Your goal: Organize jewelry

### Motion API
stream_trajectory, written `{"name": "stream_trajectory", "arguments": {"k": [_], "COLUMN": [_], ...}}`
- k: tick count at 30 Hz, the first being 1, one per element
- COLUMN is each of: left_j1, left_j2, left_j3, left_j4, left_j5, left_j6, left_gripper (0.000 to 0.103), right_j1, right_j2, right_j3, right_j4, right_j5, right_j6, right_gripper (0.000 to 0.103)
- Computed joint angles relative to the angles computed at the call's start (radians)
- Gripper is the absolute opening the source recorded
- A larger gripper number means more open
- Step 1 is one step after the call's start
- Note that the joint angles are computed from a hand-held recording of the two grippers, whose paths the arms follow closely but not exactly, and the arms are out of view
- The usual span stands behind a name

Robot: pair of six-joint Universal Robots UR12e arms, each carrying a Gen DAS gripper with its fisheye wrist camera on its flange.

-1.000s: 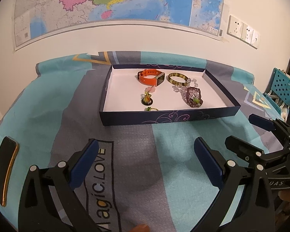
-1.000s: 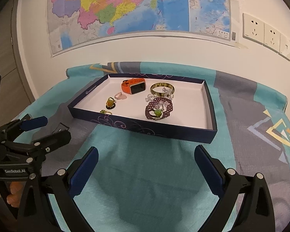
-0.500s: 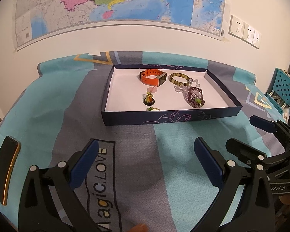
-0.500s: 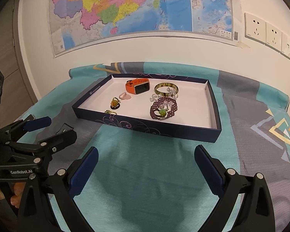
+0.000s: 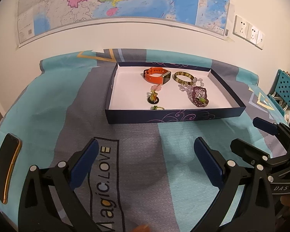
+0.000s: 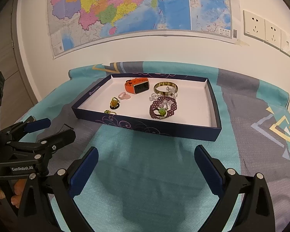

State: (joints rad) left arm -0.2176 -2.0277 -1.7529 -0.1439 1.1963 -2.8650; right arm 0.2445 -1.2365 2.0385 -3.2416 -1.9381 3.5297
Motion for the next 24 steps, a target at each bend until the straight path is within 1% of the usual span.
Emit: {"name": "stream_trajectory", "arguments": {"k": [17, 24], "left_j1": [-0.001, 0.0], "left_j2": [-0.001, -0.002], "left_j3": [0.002, 0.006], "left_j4": [0.009, -0.001], "left_j5": [0.009, 0.006], "left_j6": [-0.003, 0.005], "left_gripper": [0.097, 0.097], "right_j1": [0.001, -0.002], "right_j2": [0.0, 0.002], "right_j3": [-0.003, -0.004], "right_j4": [0.012, 0.022], "right_j5": [0.002, 0.004], "right_j6": [0.003, 0.014], "right_gripper": [0.096, 0.096]}}
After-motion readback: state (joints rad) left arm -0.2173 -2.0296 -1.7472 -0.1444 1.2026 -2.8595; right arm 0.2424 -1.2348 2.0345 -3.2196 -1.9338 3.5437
